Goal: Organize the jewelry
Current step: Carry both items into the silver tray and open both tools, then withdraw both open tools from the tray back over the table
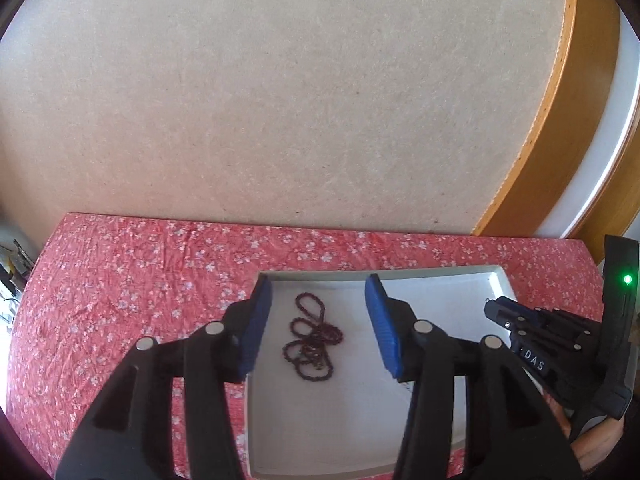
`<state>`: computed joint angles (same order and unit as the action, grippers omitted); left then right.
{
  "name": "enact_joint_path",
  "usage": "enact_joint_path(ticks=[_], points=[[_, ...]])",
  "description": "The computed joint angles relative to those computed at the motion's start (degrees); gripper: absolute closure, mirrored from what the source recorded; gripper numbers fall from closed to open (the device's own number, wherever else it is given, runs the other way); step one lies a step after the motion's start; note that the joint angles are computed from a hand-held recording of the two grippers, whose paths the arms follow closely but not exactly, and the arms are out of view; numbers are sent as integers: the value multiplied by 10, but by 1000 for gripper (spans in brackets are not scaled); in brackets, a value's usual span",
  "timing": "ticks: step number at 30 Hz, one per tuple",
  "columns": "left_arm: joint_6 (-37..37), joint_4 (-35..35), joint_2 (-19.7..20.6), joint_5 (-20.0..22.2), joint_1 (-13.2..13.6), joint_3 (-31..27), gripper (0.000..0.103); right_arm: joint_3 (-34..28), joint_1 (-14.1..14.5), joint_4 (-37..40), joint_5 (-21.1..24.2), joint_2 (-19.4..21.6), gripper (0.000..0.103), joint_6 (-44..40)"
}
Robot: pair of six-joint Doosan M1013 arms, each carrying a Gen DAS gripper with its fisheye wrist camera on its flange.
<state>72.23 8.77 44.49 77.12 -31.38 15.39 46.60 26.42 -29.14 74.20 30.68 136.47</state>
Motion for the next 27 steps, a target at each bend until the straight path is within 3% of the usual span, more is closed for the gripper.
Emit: enact_joint_path(ticks=[12,13,16,20,27], points=[[-15,11,-21,-4,9,48,50,-33,-13,32,48,28,88,-11],[-16,13,-23,-7,8,52,48,-30,-14,35,45,24,84,-7],[-21,28,-31,-17,6,66,41,-19,-12,28,35,14,56,1],[-27,31,-46,-29,6,90,38,0,-7,16,27,-5,56,5],[-39,47,-118,-83,-2,204,33,60,26,-24,0,-53,56,37]])
